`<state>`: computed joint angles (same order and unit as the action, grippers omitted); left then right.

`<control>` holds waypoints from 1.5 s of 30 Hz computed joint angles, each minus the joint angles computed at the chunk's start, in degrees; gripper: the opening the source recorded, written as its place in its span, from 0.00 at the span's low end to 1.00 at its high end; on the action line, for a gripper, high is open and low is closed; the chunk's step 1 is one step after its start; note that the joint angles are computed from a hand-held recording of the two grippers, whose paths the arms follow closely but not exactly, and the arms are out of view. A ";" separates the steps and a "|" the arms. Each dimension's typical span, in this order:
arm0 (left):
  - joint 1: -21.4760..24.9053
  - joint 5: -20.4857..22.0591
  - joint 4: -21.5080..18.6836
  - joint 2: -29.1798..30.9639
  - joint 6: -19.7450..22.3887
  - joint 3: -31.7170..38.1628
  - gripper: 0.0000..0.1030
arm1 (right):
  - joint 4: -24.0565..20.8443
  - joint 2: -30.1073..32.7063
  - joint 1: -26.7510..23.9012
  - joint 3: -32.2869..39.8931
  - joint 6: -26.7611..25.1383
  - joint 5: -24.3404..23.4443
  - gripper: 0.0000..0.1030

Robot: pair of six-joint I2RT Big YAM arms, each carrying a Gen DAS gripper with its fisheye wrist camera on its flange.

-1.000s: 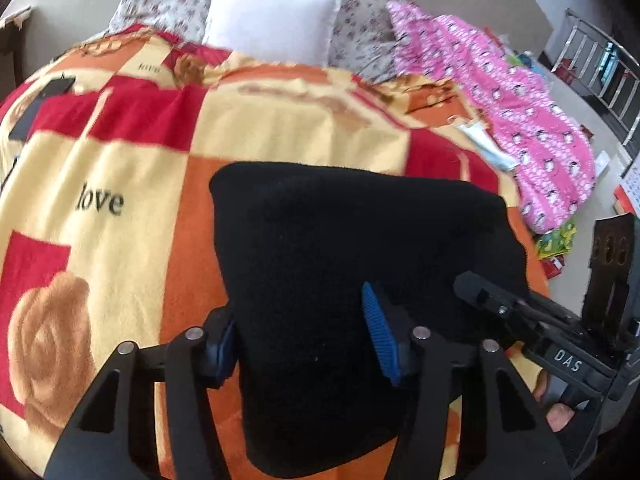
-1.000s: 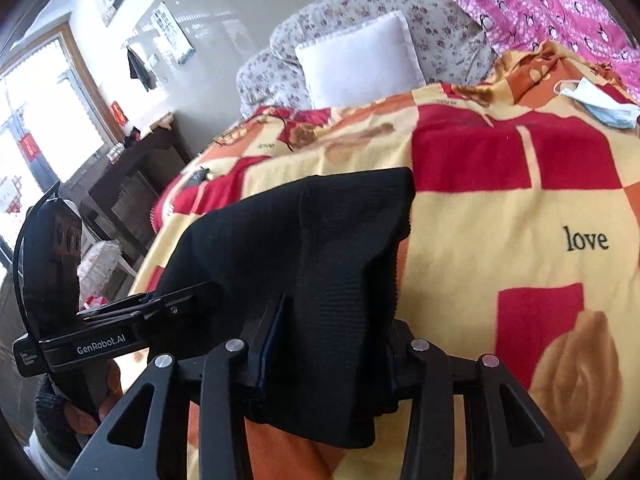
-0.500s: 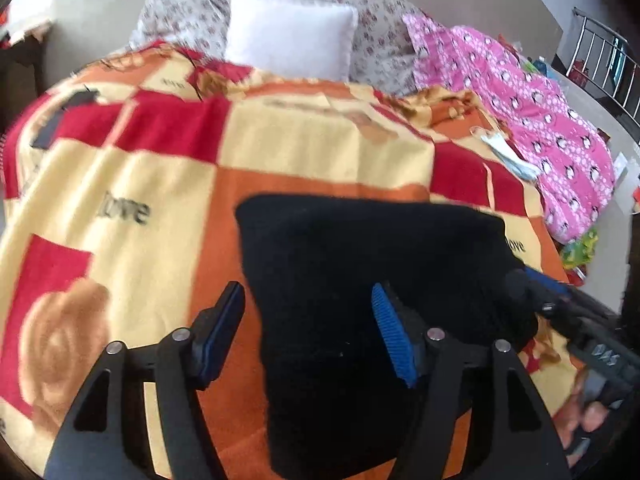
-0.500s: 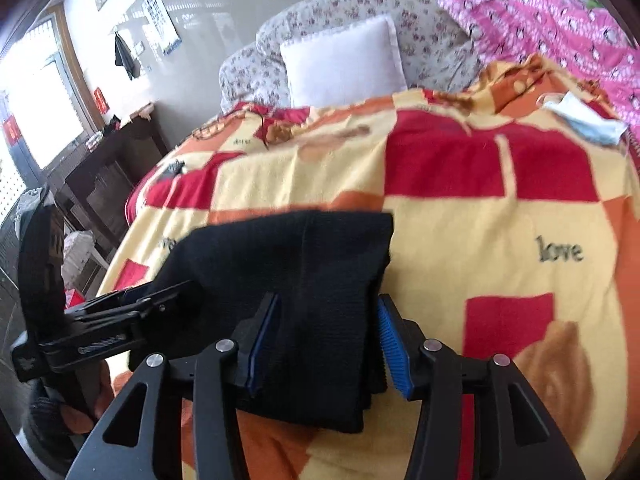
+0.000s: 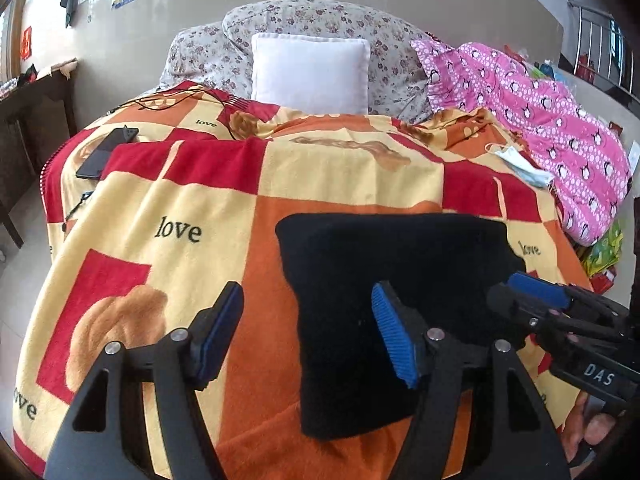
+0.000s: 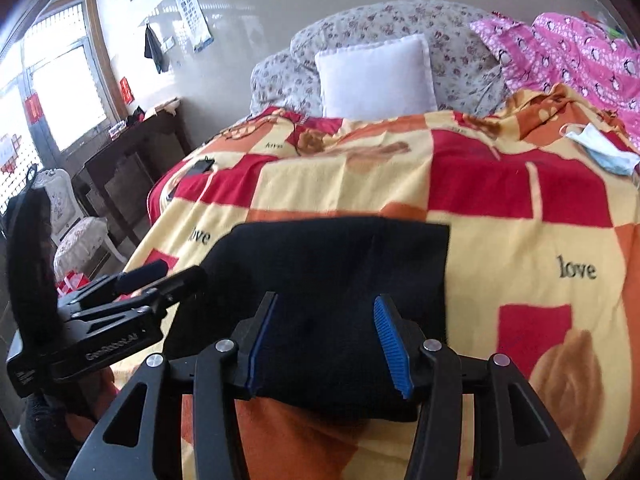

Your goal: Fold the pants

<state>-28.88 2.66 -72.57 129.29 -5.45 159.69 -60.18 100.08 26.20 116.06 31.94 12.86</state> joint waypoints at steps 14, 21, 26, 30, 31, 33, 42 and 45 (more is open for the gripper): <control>-0.21 -1.81 9.03 -8.87 0.09 -16.96 0.64 | 0.45 -0.36 0.42 -1.51 0.68 0.59 0.49; 0.04 -1.54 9.49 -9.87 -0.98 -19.07 0.64 | 0.56 -0.07 0.49 -1.22 0.73 0.02 0.53; -0.12 -3.72 12.57 -11.80 -0.35 -22.62 0.64 | 0.46 0.04 0.47 -1.01 0.81 -0.06 0.53; 0.02 -3.92 13.47 -12.28 -0.56 -23.60 0.64 | 0.29 0.26 0.57 -0.64 0.87 -0.05 0.55; 0.02 -4.29 13.89 -12.53 -0.70 -24.10 0.64 | 0.27 0.26 0.56 -0.62 0.78 -0.03 0.55; 0.10 -4.41 14.54 -12.95 -0.89 -24.86 0.64 | 0.41 0.33 0.62 -0.48 0.63 -0.09 0.55; 0.25 -4.96 15.47 -13.34 -1.19 -25.47 0.69 | 1.13 0.57 1.06 -0.63 0.14 0.80 0.61; 0.16 -4.99 15.56 -13.47 -1.18 -25.80 0.70 | 1.34 0.40 1.08 -0.95 0.08 0.89 0.61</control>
